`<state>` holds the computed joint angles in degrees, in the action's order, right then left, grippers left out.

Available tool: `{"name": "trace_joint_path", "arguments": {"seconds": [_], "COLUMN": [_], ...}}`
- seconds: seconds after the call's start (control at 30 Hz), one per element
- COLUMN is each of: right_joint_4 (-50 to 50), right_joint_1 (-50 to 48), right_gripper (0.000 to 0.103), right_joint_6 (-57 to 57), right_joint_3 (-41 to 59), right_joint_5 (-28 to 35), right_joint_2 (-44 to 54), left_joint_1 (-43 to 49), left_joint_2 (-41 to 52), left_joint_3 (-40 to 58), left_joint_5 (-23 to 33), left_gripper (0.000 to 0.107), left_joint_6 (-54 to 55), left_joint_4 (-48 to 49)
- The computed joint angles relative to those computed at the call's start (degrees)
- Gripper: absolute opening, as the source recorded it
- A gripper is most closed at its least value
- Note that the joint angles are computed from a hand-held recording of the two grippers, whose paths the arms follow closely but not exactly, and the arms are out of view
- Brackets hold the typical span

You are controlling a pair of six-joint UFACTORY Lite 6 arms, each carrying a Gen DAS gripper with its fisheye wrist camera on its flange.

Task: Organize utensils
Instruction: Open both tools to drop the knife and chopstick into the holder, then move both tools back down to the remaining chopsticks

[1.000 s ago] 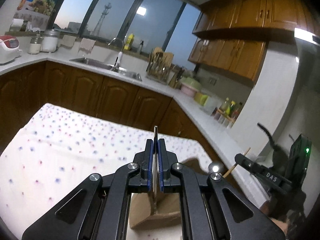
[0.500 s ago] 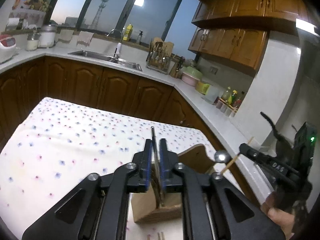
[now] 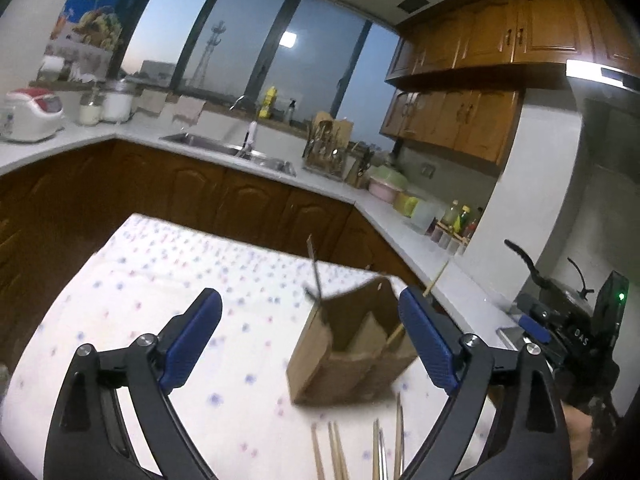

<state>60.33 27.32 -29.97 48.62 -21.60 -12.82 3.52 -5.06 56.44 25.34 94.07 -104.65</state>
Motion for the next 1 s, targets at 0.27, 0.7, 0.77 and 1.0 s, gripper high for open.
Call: {"name": "trace_joint_path", "arguments": {"seconds": [0.27,0.7,0.77,1.0], "right_joint_4": [12.44,12.7,8.19,6.65], "right_joint_1": [7.68,13.55,11.56,8.65], "right_gripper": [0.091,0.073,0.049,0.02], "right_joint_6": [-5.89,1.99,5.37,2.9], "right_joint_3": [-14.37,-17.97,-15.02,-4.22], "right_joint_5": [-5.11,-5.41,-2.07,4.35], "right_joint_2": [-8.5,5.59,10.93,26.08], "left_joint_1": [1.57,-3.11,-4.45,-4.88], "left_joint_2": [-7.19,-3.7,-2.16,0.52], "left_joint_3": [-15.83,-25.67,-24.93,-23.22], "left_joint_5": [1.29,-3.35,-4.7,-4.79], "left_gripper": [0.092,0.092,0.092,0.092], "left_joint_6": [1.92,6.56,6.31,4.46], "left_joint_4": [1.44,1.02,1.18,3.15]}}
